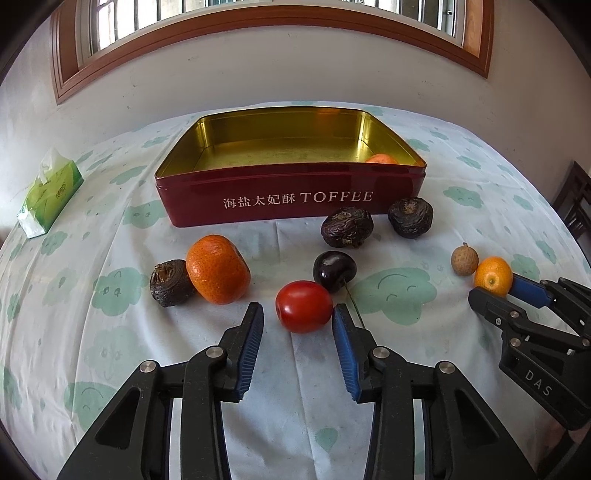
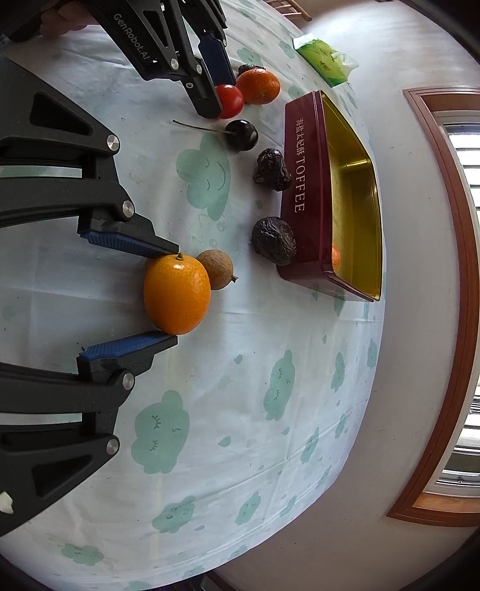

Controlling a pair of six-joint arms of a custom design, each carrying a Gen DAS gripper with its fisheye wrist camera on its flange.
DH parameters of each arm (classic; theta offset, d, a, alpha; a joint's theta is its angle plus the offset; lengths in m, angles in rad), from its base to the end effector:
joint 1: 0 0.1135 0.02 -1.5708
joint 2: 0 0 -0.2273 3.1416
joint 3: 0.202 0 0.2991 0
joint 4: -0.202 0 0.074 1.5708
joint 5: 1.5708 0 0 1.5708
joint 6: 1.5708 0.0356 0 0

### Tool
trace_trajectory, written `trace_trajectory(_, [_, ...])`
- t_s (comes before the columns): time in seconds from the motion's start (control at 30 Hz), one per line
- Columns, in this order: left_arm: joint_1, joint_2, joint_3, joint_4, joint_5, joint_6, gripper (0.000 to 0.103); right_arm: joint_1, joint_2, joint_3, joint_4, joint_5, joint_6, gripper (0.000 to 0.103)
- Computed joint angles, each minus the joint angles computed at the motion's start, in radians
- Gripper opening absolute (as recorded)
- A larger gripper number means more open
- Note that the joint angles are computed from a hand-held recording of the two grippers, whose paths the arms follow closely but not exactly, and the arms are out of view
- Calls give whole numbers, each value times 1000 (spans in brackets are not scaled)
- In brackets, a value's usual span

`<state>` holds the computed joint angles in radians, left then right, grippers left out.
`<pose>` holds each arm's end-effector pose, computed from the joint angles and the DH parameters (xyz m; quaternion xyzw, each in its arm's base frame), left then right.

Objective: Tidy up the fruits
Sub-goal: 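Adjust the left gripper around the red tomato while the right gripper holds the oval orange, then lift the tomato in the left gripper and orange in the right toward the tin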

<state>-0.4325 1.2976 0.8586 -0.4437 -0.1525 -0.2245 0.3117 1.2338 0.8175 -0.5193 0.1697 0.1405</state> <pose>0.2917 -0.1287 0.1778 0.0719 0.9363 -0.0406 0.3415 0.2891 0.0868 0.1766 -0.0546 0.9454 -0.0087 0.3213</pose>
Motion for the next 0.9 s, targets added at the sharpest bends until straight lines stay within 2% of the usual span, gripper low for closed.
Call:
trace_trajectory(0.1, [-8, 6, 5, 2, -4, 1, 32, -1, 4, 4, -1, 0, 1, 38])
trace_trajectory(0.9, [-4, -21, -10, -16, -5, 5, 31, -6, 10, 9, -7, -7, 7, 38])
